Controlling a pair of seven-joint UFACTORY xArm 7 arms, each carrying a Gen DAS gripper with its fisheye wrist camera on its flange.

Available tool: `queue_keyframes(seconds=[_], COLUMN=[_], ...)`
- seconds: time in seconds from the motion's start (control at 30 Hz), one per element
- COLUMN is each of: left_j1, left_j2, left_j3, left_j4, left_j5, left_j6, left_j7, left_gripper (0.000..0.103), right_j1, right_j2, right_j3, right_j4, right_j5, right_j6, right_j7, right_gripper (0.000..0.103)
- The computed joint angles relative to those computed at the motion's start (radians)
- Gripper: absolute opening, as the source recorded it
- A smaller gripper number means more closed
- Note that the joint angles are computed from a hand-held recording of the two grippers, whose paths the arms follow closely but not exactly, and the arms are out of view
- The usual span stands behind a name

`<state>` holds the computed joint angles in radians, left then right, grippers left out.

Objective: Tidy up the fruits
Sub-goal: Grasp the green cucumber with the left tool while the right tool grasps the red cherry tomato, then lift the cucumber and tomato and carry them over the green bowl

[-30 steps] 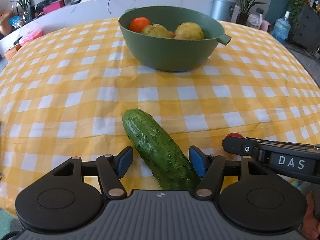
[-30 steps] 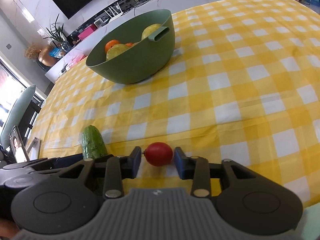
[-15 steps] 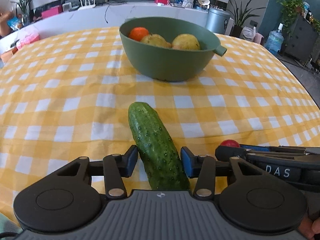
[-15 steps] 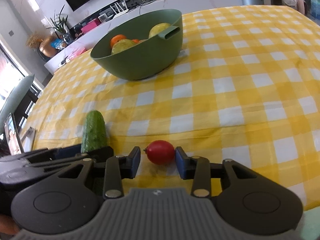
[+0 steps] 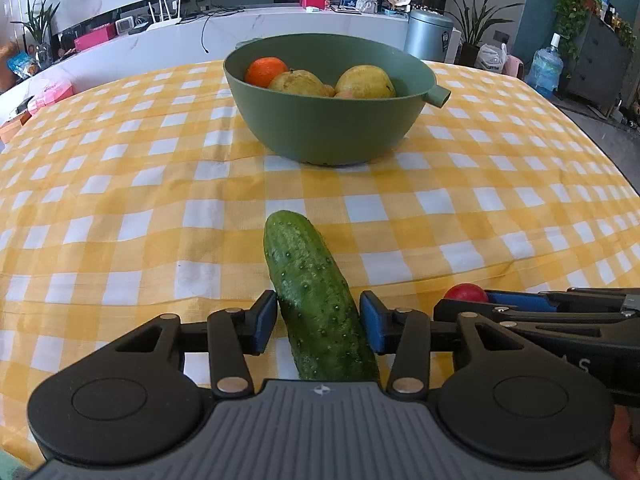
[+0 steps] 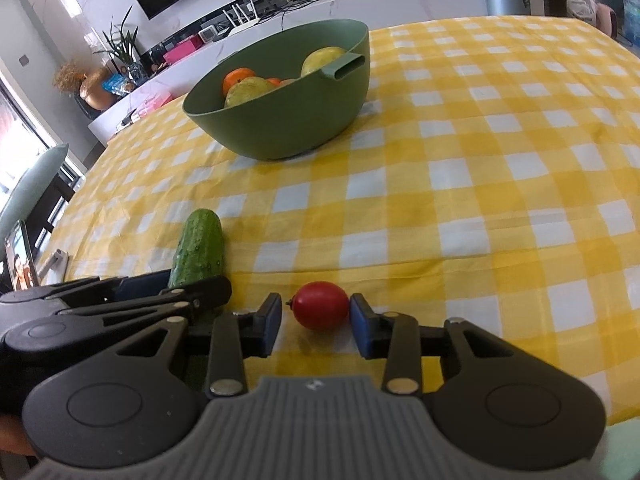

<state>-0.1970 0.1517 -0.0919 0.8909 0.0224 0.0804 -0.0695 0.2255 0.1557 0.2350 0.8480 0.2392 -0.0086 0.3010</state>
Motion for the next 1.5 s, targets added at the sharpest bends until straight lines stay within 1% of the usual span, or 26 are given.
queue_keyframes(seconds=[0.03, 0.07, 0.1, 0.13, 0.2, 0.23, 0.27, 0.33, 0.4, 0.57, 0.6, 0.63, 0.67, 0.77, 0.87, 0.9, 0.97, 1.03, 1.13, 1.17, 1.23, 1.33, 1.37, 1.4, 1.47, 1.5], left_j1=[0.035, 0.061, 0.073, 0.075, 0.028, 0.032, 0.043, 0.062, 0.071, 0.134, 0.142, 0.147, 0.151, 0.159, 0.184, 0.184, 0.170, 0.147, 0.143, 0.138, 0.131, 0.137, 0.129, 0.121, 0.124, 0.128], left_j2=[0.006, 0.011, 0.014, 0.014, 0.010, 0.009, 0.007, 0.002, -0.006, -0.030, -0.036, -0.038, -0.040, -0.040, -0.029, -0.022, 0.002, 0.033, 0.086, 0.105, 0.148, 0.219, 0.236, 0.257, 0.292, 0.310], left_j3=[-0.039, -0.071, -0.086, -0.093, -0.045, -0.053, -0.065, -0.088, -0.099, -0.175, -0.186, -0.193, -0.200, -0.215, -0.245, -0.245, -0.226, -0.196, -0.186, -0.178, -0.167, -0.173, -0.163, -0.151, -0.153, -0.155], left_j4=[0.004, 0.009, 0.010, 0.006, -0.003, -0.006, -0.008, -0.011, -0.014, -0.002, 0.005, 0.014, 0.025, 0.066, 0.137, 0.163, 0.223, 0.287, 0.381, 0.410, 0.471, 0.568, 0.592, 0.621, 0.659, 0.679], left_j5=[-0.057, -0.118, -0.153, -0.166, -0.112, -0.121, -0.138, -0.176, -0.204, -0.371, -0.407, -0.443, -0.478, -0.578, -0.727, -0.759, -0.783, -0.774, -0.779, -0.763, -0.725, -0.674, -0.645, -0.614, -0.583, -0.572], left_j6=[0.005, 0.010, 0.009, -0.001, -0.016, -0.022, -0.024, -0.031, -0.040, -0.054, -0.056, -0.057, -0.057, -0.064, -0.040, -0.027, -0.002, 0.028, 0.063, 0.070, 0.083, 0.103, 0.117, 0.136, 0.161, 0.179], left_j7=[0.037, 0.081, 0.106, 0.127, 0.093, 0.102, 0.117, 0.150, 0.171, 0.325, 0.360, 0.394, 0.432, 0.545, 0.675, 0.700, 0.720, 0.703, 0.703, 0.689, 0.656, 0.620, 0.590, 0.554, 0.509, 0.486], left_gripper=[0.057, 0.057, 0.056, 0.052, 0.050, 0.049, 0.049, 0.047, 0.047, 0.045, 0.045, 0.044, 0.044, 0.044, 0.044, 0.044, 0.044, 0.044, 0.044, 0.044, 0.044, 0.044, 0.044, 0.044, 0.044, 0.044], right_j1=[0.021, 0.029, 0.014, -0.009, -0.022, -0.058, -0.080, -0.102, -0.136, -0.205, -0.208, -0.182, -0.142, -0.081, -0.080, -0.075, -0.100, -0.082, -0.021, -0.024, 0.008, 0.005, 0.013, 0.018, 0.009, 0.031], right_j2=[0.000, -0.001, -0.001, 0.000, 0.000, 0.002, 0.004, 0.003, 0.002, -0.002, -0.004, -0.010, -0.017, -0.029, -0.031, -0.029, -0.021, -0.008, 0.023, 0.037, 0.063, 0.119, 0.137, 0.157, 0.197, 0.210], right_j3=[-0.024, -0.033, -0.017, 0.007, 0.022, 0.063, 0.089, 0.116, 0.159, 0.246, 0.251, 0.222, 0.177, 0.100, 0.083, 0.072, 0.081, 0.047, -0.039, -0.046, -0.092, -0.107, -0.121, -0.130, -0.129, -0.154], right_j4=[0.001, 0.001, 0.002, 0.001, 0.000, 0.001, 0.002, 0.002, 0.000, -0.001, -0.003, -0.008, -0.013, -0.022, -0.014, -0.008, 0.010, 0.040, 0.105, 0.127, 0.171, 0.242, 0.266, 0.295, 0.353, 0.373], right_j5=[-0.024, -0.034, -0.022, 0.001, 0.020, 0.060, 0.089, 0.135, 0.191, 0.294, 0.300, 0.282, 0.251, 0.189, 0.146, 0.132, 0.081, 0.050, 0.024, -0.002, -0.020, -0.069, -0.079, -0.091, -0.122, -0.123], right_j6=[0.003, 0.005, 0.004, 0.002, -0.001, -0.005, -0.005, -0.008, -0.023, -0.058, -0.069, -0.080, -0.092, -0.135, -0.183, -0.198, -0.226, -0.239, -0.248, -0.254, -0.253, -0.273, -0.274, -0.267, -0.237, -0.222], right_j7=[0.017, 0.027, 0.019, 0.001, -0.010, -0.043, -0.067, -0.097, -0.143, -0.234, -0.241, -0.227, -0.202, -0.153, -0.129, -0.123, -0.098, -0.095, -0.113, -0.108, -0.105, -0.064, -0.056, -0.049, -0.036, -0.036], right_gripper=[0.035, 0.034, 0.034, 0.034, 0.030, 0.029, 0.026, 0.026, 0.026, 0.026, 0.026, 0.026, 0.026, 0.026, 0.026, 0.026, 0.026, 0.026, 0.026, 0.026, 0.026, 0.026, 0.026, 0.026, 0.026, 0.026])
